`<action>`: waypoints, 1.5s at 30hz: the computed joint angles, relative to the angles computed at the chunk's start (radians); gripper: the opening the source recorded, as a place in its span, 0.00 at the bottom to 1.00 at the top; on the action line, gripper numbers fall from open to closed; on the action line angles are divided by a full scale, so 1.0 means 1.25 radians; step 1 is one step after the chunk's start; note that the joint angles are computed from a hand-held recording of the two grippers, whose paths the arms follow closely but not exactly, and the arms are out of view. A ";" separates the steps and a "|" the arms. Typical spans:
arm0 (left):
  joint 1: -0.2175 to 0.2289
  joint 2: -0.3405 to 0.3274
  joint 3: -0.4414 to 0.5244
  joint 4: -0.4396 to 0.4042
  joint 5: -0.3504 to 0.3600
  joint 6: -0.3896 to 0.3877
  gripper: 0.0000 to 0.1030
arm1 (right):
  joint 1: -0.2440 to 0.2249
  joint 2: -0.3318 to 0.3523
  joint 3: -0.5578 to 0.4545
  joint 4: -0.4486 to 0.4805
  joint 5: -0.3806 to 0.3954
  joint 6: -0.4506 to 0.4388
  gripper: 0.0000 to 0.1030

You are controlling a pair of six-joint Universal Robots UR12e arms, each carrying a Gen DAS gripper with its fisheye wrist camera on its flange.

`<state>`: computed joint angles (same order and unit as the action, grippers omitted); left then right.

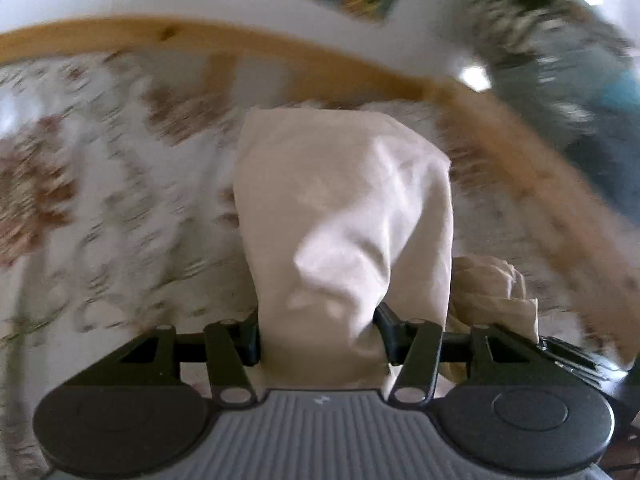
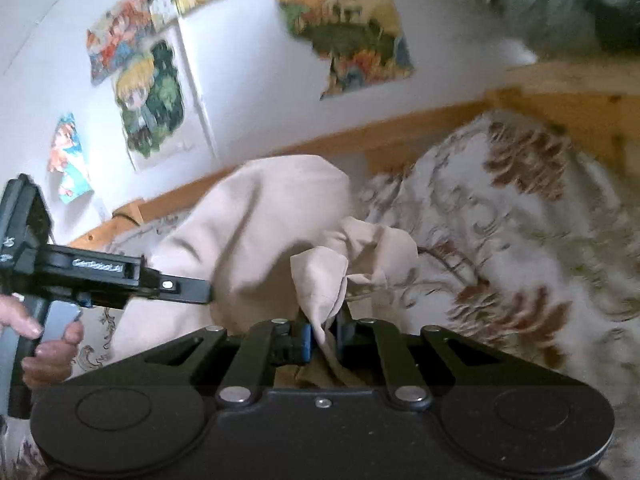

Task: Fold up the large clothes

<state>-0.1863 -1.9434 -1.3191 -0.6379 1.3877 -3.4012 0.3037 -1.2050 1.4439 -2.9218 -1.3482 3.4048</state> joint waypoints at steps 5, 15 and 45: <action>0.026 0.005 -0.041 -0.052 0.013 -0.155 0.67 | 0.004 0.032 -0.053 0.196 0.019 0.150 0.33; -0.013 -0.008 -0.034 -0.022 0.165 -0.102 0.91 | -0.015 -0.057 0.083 0.127 -0.010 0.154 0.84; -0.106 0.223 -0.213 -0.051 0.331 -0.120 0.99 | 0.059 -0.172 0.185 -0.067 -0.115 -0.016 0.99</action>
